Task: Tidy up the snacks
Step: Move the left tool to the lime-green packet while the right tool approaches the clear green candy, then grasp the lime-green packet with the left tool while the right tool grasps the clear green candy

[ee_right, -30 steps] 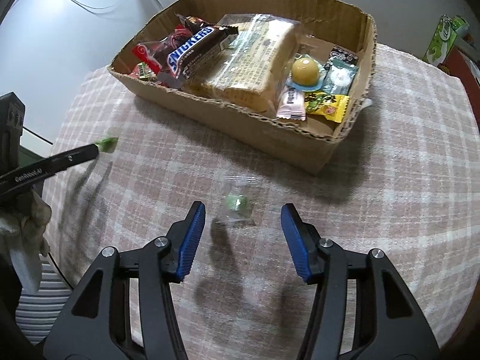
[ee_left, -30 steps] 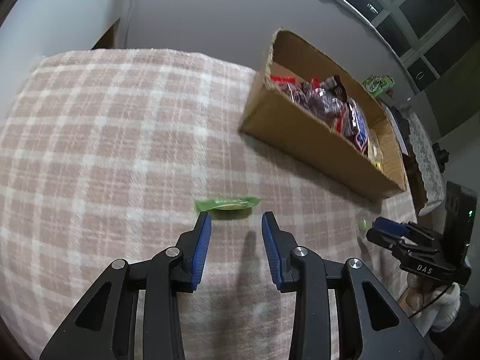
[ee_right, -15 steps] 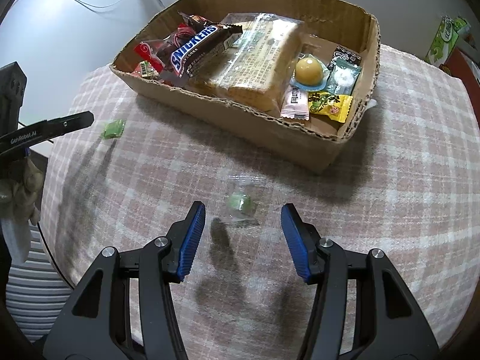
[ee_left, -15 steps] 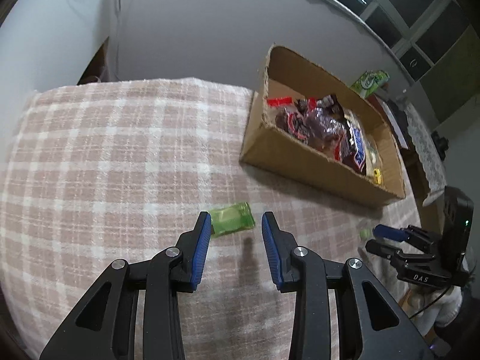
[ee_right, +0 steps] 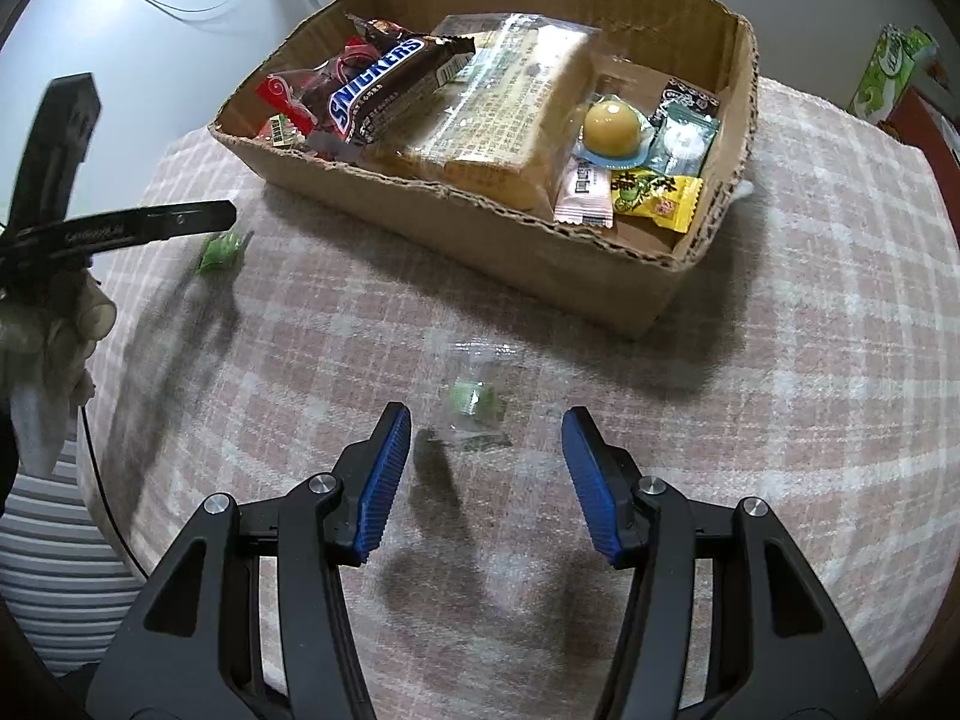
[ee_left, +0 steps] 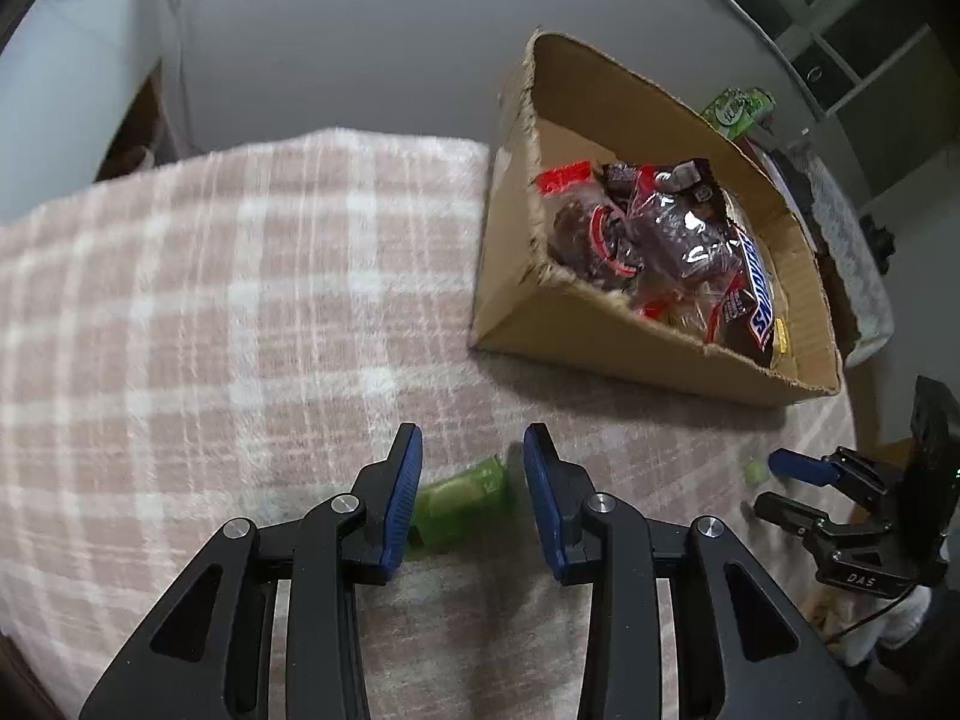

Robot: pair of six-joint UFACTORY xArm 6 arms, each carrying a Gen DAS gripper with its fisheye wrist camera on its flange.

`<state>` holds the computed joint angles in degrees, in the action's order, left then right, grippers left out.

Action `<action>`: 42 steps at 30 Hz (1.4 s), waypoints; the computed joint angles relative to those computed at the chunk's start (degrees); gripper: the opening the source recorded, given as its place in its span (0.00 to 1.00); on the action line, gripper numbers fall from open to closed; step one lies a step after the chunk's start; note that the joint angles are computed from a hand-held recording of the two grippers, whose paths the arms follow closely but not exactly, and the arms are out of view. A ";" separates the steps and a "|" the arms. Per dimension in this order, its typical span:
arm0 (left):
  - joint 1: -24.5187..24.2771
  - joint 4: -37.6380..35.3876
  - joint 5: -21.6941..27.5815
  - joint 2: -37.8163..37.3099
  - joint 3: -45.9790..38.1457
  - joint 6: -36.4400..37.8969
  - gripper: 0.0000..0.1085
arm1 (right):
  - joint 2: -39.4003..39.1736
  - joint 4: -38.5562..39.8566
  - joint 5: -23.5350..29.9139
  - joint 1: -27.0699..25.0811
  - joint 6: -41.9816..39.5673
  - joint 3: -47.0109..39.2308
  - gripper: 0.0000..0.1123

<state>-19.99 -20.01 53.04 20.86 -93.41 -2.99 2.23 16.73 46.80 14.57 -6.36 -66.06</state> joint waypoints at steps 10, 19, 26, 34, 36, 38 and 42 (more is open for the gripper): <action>-4.29 5.93 -3.81 -7.73 10.38 -1.34 0.31 | -0.03 0.56 -0.29 -0.11 -1.07 0.24 0.49; -6.08 12.10 -4.43 -10.13 13.58 -0.40 0.38 | -0.22 -0.02 -0.06 0.24 -1.15 0.31 0.49; -6.03 15.61 -6.11 -10.56 15.61 -3.38 0.50 | -0.03 -0.69 -0.59 0.98 -0.38 0.41 0.49; -7.73 20.92 -7.37 -9.40 14.67 -8.27 0.50 | 1.24 -2.14 -1.08 2.02 0.82 -0.83 0.49; -7.92 21.83 -8.33 -9.75 15.31 -9.52 0.48 | 1.75 -2.89 -1.25 2.55 1.36 -1.36 0.49; -8.25 22.61 -8.55 -9.85 15.41 -10.71 0.46 | 2.02 -4.63 -1.51 3.08 2.06 -1.62 0.41; -8.32 23.88 -9.28 -11.18 17.05 -11.30 0.44 | 3.20 -12.97 -1.41 5.02 5.39 -2.94 0.29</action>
